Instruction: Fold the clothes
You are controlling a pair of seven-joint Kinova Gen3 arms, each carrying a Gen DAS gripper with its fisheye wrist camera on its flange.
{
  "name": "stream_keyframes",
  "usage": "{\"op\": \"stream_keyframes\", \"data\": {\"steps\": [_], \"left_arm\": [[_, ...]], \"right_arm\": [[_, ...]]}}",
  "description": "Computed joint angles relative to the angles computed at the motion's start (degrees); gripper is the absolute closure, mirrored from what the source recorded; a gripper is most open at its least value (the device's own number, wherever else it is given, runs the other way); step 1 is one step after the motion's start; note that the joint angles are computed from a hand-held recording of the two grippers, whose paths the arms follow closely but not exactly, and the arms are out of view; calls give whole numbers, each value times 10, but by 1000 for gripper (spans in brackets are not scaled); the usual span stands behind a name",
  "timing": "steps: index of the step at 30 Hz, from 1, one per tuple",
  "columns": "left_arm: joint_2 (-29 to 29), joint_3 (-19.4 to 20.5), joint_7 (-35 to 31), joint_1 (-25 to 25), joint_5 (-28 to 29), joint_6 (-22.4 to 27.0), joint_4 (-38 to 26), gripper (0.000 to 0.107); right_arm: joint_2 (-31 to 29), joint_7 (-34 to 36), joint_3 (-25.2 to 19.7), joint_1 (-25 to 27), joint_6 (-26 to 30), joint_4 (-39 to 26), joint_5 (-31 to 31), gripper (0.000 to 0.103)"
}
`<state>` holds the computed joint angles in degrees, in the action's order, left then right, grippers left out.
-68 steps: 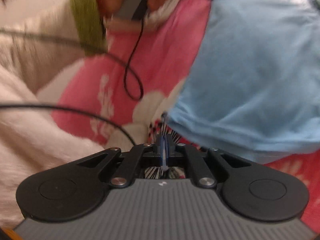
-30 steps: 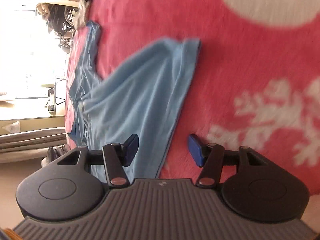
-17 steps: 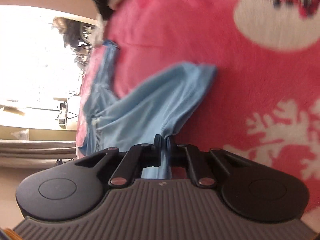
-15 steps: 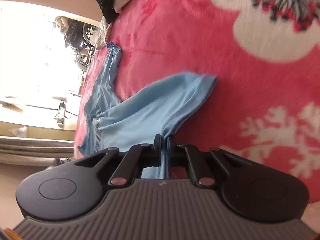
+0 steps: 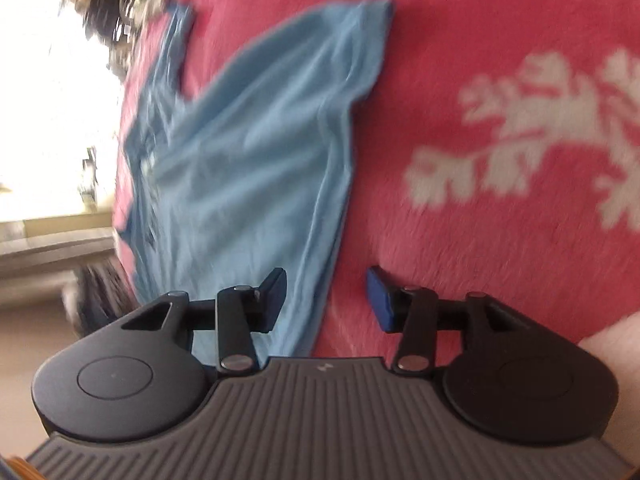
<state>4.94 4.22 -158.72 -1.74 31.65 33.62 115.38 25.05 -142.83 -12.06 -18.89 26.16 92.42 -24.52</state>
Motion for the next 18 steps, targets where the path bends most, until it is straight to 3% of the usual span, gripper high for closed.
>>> {"op": "stream_keyframes", "data": {"steps": [2,6,9,11,13,15,18], "left_arm": [[-2,-1,-5,-2,5,-1,3,71],[-7,-4,-20,-5,19,-4,11,70],[-7,-6,-30,-8,31,-5,15,70],[-7,-6,-37,-9,37,-6,17,70],[-8,-7,-45,-10,43,-8,19,70],[-9,-7,-52,-11,48,-8,20,70],[-12,-9,-60,-12,48,-6,21,70]], "right_arm": [[12,-4,7,-19,18,-26,18,52],[32,33,-28,-7,27,-48,-5,52],[29,21,-6,-39,32,-53,16,54],[29,16,-3,-43,24,-49,18,64],[25,15,-3,-44,16,-40,19,84],[21,17,-7,-42,-7,-23,17,96],[5,40,-40,-15,-60,14,-10,102]]}}
